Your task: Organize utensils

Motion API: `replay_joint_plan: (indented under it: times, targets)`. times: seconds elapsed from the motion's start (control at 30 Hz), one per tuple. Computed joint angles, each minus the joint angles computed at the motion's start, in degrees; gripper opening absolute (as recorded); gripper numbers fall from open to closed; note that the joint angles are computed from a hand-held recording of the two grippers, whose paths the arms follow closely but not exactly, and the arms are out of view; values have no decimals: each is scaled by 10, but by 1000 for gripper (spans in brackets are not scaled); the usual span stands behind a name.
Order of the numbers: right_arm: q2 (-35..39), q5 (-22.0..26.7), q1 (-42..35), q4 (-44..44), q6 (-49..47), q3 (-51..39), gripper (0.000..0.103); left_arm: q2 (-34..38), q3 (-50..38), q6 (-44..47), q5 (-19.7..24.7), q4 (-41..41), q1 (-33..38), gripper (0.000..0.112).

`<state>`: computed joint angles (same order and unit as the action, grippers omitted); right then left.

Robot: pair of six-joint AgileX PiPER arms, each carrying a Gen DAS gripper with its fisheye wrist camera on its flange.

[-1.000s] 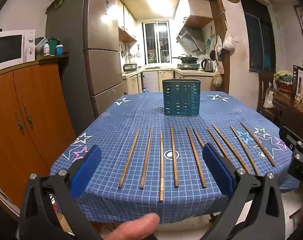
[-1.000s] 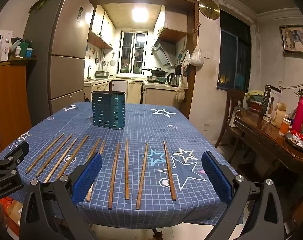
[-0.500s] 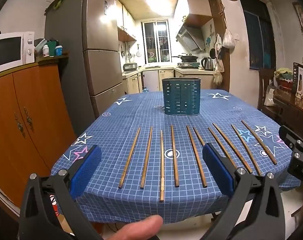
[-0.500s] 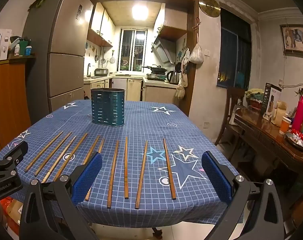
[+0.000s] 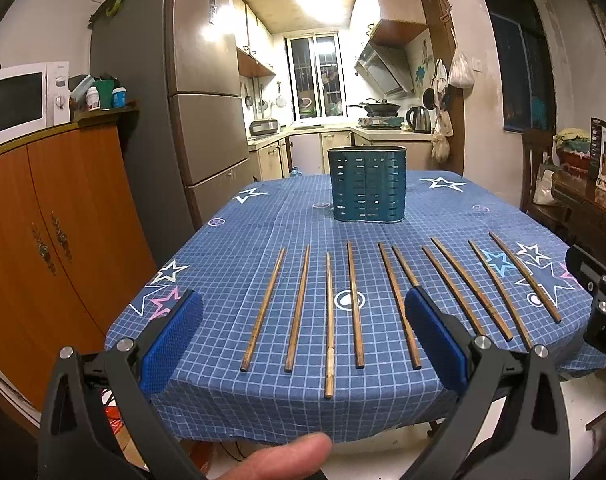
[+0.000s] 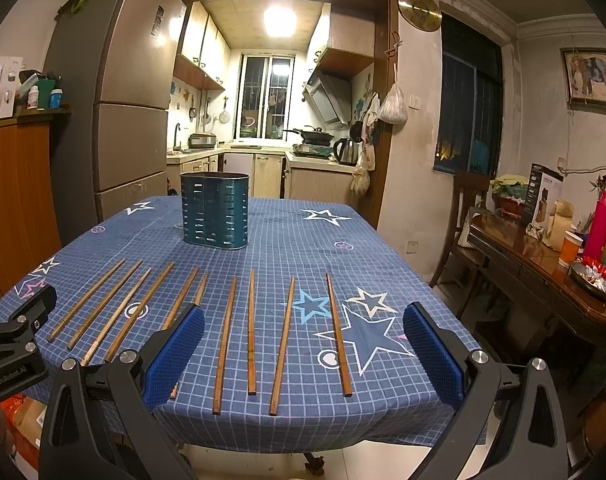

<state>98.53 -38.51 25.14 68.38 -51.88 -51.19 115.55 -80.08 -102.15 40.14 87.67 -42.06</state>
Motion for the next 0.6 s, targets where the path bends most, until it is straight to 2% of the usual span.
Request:
replay_joint_plan:
  times: [0.6]
  targets:
    - [0, 6, 1, 24, -23, -10, 100, -1, 4, 0, -1, -6, 1, 98]
